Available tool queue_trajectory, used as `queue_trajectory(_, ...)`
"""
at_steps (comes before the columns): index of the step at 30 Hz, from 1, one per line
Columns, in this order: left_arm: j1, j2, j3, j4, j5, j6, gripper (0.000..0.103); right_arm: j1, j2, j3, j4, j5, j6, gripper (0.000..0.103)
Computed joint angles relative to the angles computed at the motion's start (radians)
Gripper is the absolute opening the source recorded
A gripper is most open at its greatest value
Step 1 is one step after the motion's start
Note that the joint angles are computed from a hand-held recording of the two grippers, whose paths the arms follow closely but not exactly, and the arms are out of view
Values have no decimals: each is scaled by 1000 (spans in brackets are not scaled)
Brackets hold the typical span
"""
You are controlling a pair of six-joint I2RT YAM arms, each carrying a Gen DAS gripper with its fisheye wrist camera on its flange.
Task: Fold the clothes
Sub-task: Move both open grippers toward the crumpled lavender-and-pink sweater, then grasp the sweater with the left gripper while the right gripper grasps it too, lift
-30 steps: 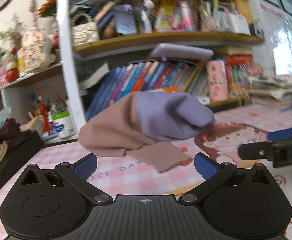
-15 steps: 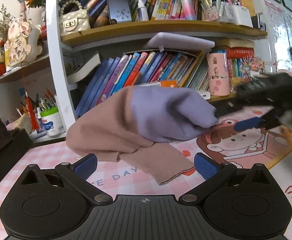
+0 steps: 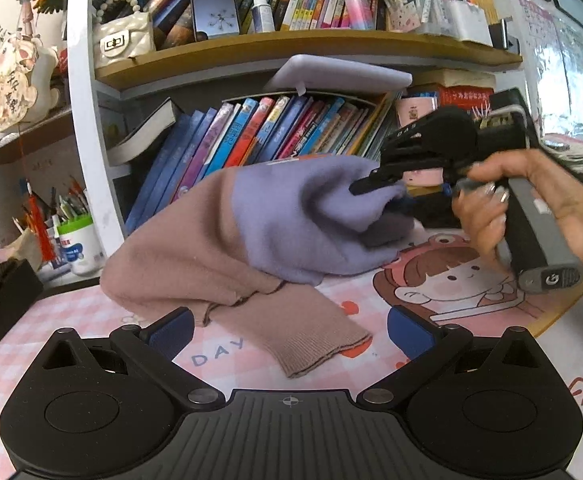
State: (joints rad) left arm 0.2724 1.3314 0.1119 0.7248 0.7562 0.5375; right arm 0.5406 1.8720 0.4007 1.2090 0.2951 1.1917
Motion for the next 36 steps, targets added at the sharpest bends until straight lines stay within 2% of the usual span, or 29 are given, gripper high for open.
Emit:
queue_trajectory(4,1,0,-11,27,8,-8,103,41,-46,-22,38,-39,-45,10)
queue_trajectory(7,1,-12,-34,73,14,-33,103,113,-104,-41,90,-131,-86,10)
queue_trajectory(8,1,-16,-42,93,16,-44,103,143,-139,-33,62,-173,-131,10)
queue_trajectory(10,2,-14,-56,138,23,-70,103,216,-220,11,-76,-227,-246,10)
queue_trajectory(12,0,-14,-62,155,21,-80,103,285,-270,70,-240,-212,-327,10)
queue_trajectory(13,-2,-14,-63,158,15,-81,103,308,-278,93,-289,-213,-338,10)
queue_trajectory(15,-1,-8,-63,169,8,-86,100,328,-270,102,-290,-216,-302,10)
queue_trajectory(16,-3,4,-65,191,-11,-91,95,342,-274,103,-297,-193,-303,10)
queue_trajectory(17,-6,16,-67,215,-31,-97,76,353,-283,95,-299,-166,-304,10)
queue_trajectory(18,-8,24,-60,214,-58,-99,47,360,-294,80,-291,-144,-299,12)
queue_trajectory(19,4,32,-41,188,-62,-110,37,367,-305,65,-283,-122,-293,14)
queue_trajectory(21,82,51,19,90,36,-138,14,393,-328,22,-254,-66,-261,20)
queue_trajectory(22,116,60,44,57,76,-152,9,408,-344,-2,-243,-41,-242,31)
queue_trajectory(23,144,68,55,63,99,-171,5,425,-351,-31,-219,-22,-218,37)
queue_trajectory(24,172,80,65,75,121,-193,4,442,-347,-64,-177,-11,-189,52)
queue_trajectory(28,290,106,81,153,222,-299,4,514,-242,-161,29,16,-12,69)
queue_trajectory(31,338,92,90,149,262,-314,4,585,-74,-188,230,63,152,74)
queue_trajectory(34,402,67,93,129,312,-308,4,660,48,-162,311,187,312,81)
queue_trajectory(36,460,38,88,97,359,-282,4,692,110,-145,356,289,407,81)
